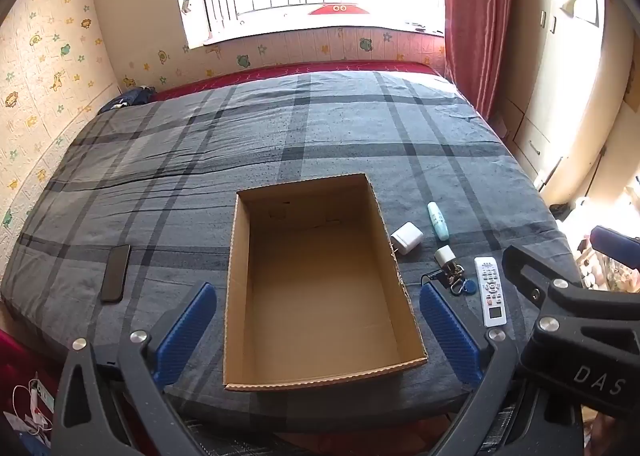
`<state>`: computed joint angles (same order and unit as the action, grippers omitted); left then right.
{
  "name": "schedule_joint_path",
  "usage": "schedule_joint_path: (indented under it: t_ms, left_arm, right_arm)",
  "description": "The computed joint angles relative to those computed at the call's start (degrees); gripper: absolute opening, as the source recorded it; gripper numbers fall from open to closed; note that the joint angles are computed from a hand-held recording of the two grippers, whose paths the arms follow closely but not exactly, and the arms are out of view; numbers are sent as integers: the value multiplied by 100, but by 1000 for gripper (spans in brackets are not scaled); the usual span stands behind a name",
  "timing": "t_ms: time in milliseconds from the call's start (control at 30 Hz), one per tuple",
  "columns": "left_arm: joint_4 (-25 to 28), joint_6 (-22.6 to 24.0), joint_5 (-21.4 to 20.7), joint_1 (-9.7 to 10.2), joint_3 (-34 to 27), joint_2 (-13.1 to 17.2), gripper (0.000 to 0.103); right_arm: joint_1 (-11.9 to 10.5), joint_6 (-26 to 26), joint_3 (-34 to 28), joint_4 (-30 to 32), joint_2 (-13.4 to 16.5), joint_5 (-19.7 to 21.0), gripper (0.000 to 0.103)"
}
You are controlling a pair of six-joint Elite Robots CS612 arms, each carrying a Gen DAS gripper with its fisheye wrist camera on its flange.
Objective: Organize rigid objects
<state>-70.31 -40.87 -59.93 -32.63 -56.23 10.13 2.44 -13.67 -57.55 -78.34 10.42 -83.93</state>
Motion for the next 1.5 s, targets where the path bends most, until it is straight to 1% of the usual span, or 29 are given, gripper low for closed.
schedule_joint_path:
  t_ms: [167, 200, 300, 333, 1500]
  left_arm:
    - [16, 32, 48, -13, -22, 4, 103]
    - [20, 34, 55, -17, -27, 5, 103]
    - [32, 39, 89, -38, -50, 11, 103]
    - [22, -11, -32, 4, 7, -10, 103]
    - [6, -31, -49, 0, 43, -21, 103]
  right_arm:
    - [-20, 12, 42, -7, -21, 59, 103]
    - [12, -7, 2, -52, 8, -32, 103]
    - [15, -16, 8, -63, 16, -39, 103]
    - [15, -14, 9, -68, 17, -37, 103]
    - [21, -9, 39, -69, -8, -44, 103]
